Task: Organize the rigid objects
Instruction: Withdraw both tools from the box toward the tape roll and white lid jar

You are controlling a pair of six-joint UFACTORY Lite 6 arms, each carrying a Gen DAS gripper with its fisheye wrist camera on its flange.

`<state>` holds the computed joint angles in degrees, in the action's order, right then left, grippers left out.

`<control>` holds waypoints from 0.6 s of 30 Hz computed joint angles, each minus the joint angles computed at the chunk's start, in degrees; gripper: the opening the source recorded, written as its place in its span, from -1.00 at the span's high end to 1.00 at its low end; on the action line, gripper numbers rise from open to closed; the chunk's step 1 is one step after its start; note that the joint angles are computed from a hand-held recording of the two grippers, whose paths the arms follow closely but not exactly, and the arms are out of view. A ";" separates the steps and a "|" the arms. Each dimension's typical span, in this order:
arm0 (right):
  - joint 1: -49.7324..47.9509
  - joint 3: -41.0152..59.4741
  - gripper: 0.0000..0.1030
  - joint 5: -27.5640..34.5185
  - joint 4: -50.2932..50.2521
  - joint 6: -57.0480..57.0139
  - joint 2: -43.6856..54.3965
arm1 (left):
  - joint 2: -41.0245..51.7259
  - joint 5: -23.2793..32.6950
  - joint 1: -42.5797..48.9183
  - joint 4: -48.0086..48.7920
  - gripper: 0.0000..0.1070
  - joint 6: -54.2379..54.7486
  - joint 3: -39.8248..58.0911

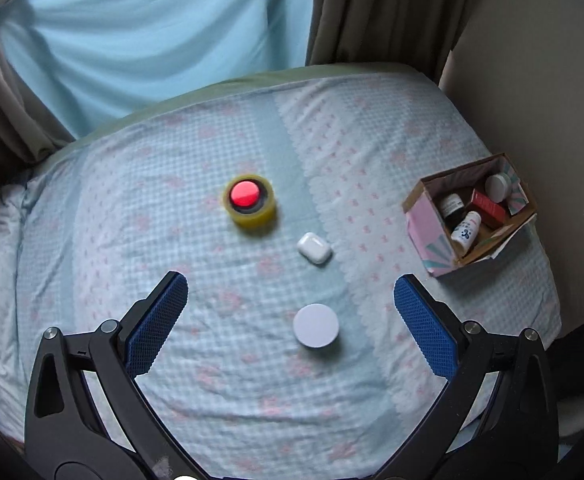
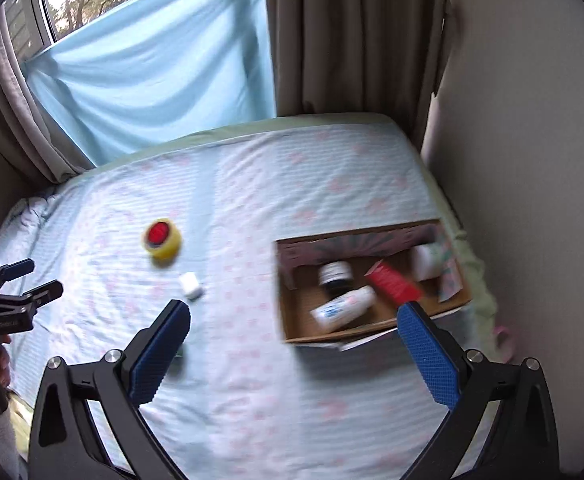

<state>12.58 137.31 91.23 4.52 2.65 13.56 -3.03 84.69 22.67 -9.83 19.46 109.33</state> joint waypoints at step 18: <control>41.66 -37.81 -1.00 -26.83 -15.60 41.33 -1.30 | 28.47 -13.22 16.27 -6.75 -0.92 25.87 4.52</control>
